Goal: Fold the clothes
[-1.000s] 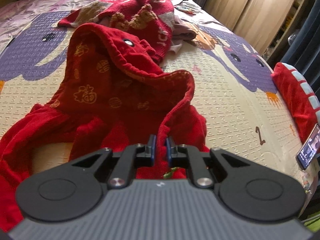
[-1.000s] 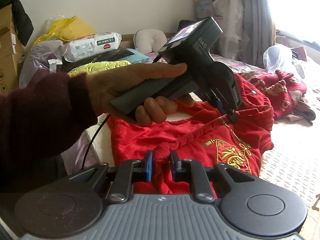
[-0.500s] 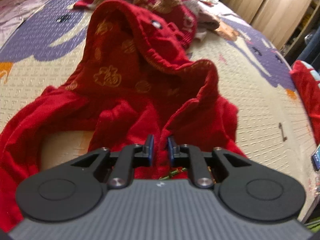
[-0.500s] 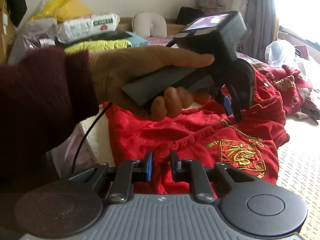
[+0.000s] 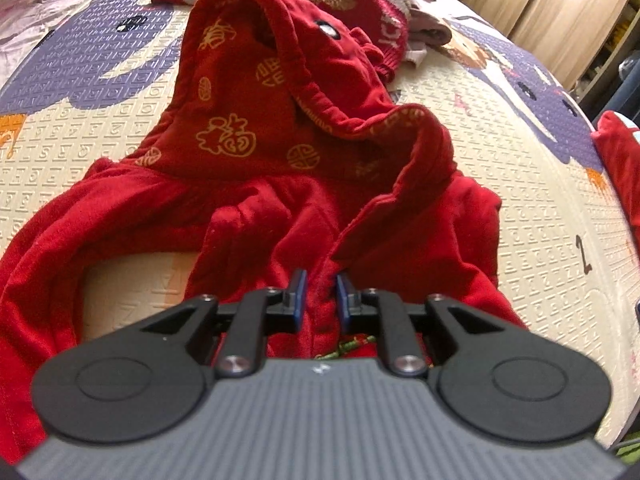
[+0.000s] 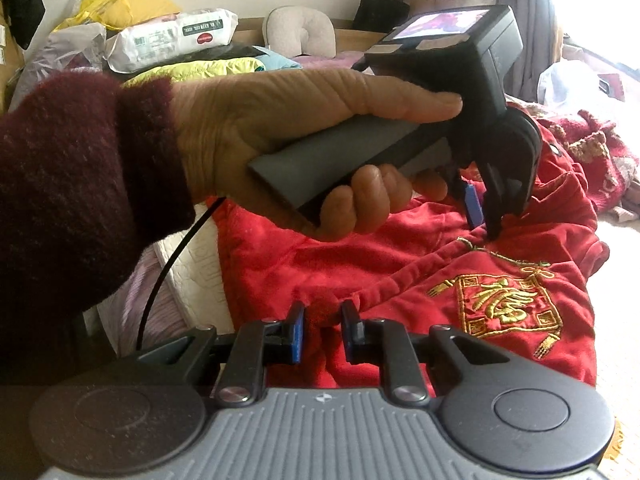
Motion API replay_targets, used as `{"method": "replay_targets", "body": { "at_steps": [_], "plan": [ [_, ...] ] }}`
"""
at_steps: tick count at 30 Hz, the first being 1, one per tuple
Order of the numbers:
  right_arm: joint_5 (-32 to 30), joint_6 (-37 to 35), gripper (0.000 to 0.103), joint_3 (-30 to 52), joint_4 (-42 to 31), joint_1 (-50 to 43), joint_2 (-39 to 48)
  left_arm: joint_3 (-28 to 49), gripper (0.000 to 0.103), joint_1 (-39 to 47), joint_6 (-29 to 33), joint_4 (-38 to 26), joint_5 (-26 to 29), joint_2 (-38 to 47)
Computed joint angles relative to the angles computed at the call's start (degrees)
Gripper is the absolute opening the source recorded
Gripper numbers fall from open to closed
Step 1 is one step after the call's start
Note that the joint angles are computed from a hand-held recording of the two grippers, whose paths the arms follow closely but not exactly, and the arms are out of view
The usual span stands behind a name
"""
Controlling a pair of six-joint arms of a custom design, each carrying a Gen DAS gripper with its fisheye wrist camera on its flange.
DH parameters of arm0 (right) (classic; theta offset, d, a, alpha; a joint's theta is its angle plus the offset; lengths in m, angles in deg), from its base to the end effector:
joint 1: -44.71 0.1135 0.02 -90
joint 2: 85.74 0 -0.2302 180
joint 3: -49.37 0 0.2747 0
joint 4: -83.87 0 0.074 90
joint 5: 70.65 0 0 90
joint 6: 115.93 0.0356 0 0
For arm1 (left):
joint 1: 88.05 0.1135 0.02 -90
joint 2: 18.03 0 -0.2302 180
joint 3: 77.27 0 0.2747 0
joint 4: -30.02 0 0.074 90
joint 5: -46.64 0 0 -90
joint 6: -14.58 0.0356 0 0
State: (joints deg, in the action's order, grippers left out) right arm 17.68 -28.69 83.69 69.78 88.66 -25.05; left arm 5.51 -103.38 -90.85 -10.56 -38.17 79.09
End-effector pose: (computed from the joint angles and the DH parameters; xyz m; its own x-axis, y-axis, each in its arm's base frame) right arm 0.1698 0.1651 0.1211 -0.4325 -0.4838 -0.7609 -0.7314 0.6817 -0.0177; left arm 0.3633 -0.1029 0.1843 -0.8442 -0.0433 -0.5343 0.0922 0.9702 -0.2243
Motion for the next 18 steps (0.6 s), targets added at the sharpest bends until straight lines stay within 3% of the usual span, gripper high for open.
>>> {"method": "replay_targets", "body": {
  "at_steps": [9,12,14,18],
  "plan": [
    [-4.39,0.36,0.019,0.89,-0.21,-0.82,1.65,-0.38,0.019,-0.42,0.12,-0.13,-1.23,-0.5],
    [-8.12,-0.18,0.02,0.07,-4.11,-4.28,-5.6,-0.6,0.02,-0.56,0.09,-0.05,-1.7,-0.55],
    [-13.01,-1.44,0.03,-0.5,-9.36,-9.23,-13.59,-0.8,0.02,-0.77,0.36,-0.03,-2.09,-0.85],
    [-17.52,-7.07,0.033,-1.76,-18.33,-16.21,-23.57,-0.98,0.02,-0.69,0.56,0.05,-1.98,-1.07]
  ]
}}
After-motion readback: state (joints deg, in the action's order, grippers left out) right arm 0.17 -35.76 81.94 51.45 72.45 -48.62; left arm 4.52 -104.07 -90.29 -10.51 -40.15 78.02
